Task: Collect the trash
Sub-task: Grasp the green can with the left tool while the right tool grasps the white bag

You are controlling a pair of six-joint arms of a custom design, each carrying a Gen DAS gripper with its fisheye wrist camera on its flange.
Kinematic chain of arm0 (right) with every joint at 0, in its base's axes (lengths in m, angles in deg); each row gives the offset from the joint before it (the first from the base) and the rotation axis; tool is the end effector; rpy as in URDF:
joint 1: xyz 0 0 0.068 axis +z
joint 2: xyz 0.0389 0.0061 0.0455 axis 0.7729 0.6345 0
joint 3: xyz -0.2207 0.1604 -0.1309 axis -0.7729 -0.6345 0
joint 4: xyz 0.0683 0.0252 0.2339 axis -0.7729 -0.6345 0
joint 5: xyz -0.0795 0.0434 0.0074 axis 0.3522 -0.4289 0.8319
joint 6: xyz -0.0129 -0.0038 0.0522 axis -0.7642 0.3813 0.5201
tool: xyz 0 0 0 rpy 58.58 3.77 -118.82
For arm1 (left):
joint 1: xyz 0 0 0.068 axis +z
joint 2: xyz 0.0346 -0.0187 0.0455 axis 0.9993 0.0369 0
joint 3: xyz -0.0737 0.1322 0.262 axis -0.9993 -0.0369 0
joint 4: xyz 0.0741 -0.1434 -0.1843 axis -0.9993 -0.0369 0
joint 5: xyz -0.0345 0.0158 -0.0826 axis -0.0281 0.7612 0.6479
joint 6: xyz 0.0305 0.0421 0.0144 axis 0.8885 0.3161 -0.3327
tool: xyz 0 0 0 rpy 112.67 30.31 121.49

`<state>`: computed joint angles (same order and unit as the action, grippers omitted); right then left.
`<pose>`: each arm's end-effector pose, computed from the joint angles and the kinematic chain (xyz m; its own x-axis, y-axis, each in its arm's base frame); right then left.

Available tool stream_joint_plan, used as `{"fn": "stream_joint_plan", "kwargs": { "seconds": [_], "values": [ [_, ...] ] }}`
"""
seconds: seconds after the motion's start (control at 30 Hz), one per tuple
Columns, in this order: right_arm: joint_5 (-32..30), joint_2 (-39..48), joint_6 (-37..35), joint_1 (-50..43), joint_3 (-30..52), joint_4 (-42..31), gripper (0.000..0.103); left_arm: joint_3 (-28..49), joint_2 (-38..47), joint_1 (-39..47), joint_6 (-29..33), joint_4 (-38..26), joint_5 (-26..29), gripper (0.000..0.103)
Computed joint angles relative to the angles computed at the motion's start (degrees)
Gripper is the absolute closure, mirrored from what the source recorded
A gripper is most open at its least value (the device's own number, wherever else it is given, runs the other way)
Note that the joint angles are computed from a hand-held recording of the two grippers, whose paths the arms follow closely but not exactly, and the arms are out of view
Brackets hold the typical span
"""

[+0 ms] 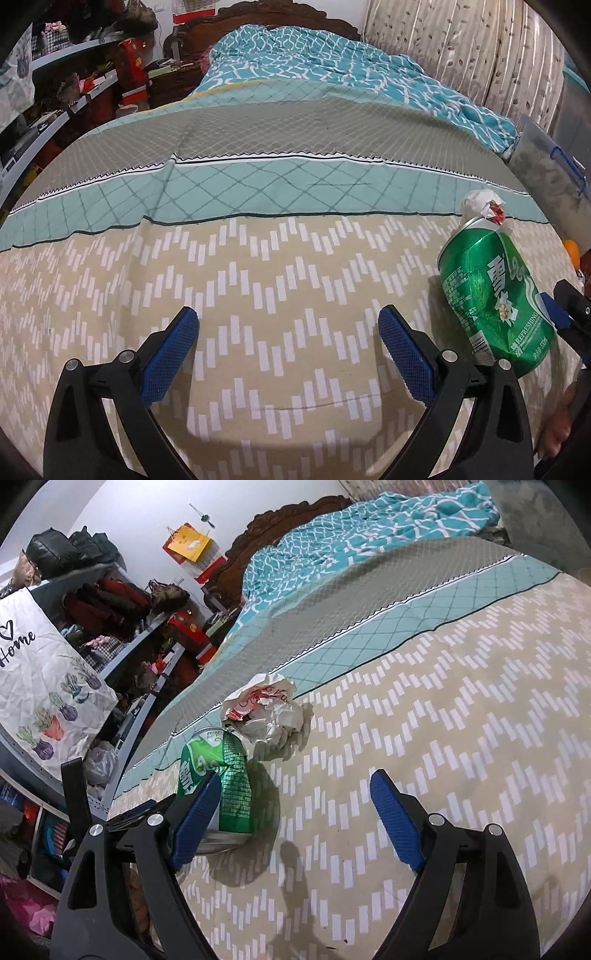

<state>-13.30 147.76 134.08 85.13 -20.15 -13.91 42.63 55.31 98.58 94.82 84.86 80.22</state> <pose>0.2398 0.1596 0.0678 -0.6713 0.4972 -0.5498 0.0911 0.7914 0.6044 0.3140 0.0492 0.0697 -0.8007 0.1682 -0.5750 0.2402 0.9694 -0.0510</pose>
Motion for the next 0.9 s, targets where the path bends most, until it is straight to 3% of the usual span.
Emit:
{"fn": "stream_joint_plan", "kwargs": {
  "seconds": [0.3,0.53,0.7,0.83,0.9],
  "values": [
    [-0.95,-0.89,0.38,-0.26,-0.43,-0.99,0.033,-0.13,0.35,-0.59,0.36,0.6,-1.69,0.009],
    [-5.31,0.21,0.56,-1.16,-0.85,2.34,0.055,0.1,0.6,-1.95,-0.67,0.9,-2.91,0.009],
    [-8.21,2.11,2.92,-1.25,-2.06,8.73,0.056,0.01,0.57,-1.93,-0.84,0.93,-2.53,0.009],
    [-8.29,0.81,2.06,-0.34,-0.89,6.12,0.062,0.58,0.52,-0.19,-0.25,-0.4,0.7,0.009],
    [-8.45,-0.04,1.79,0.37,0.9,2.4,0.064,1.63,0.5,2.02,0.69,-2.7,5.05,0.009]
  ]
}}
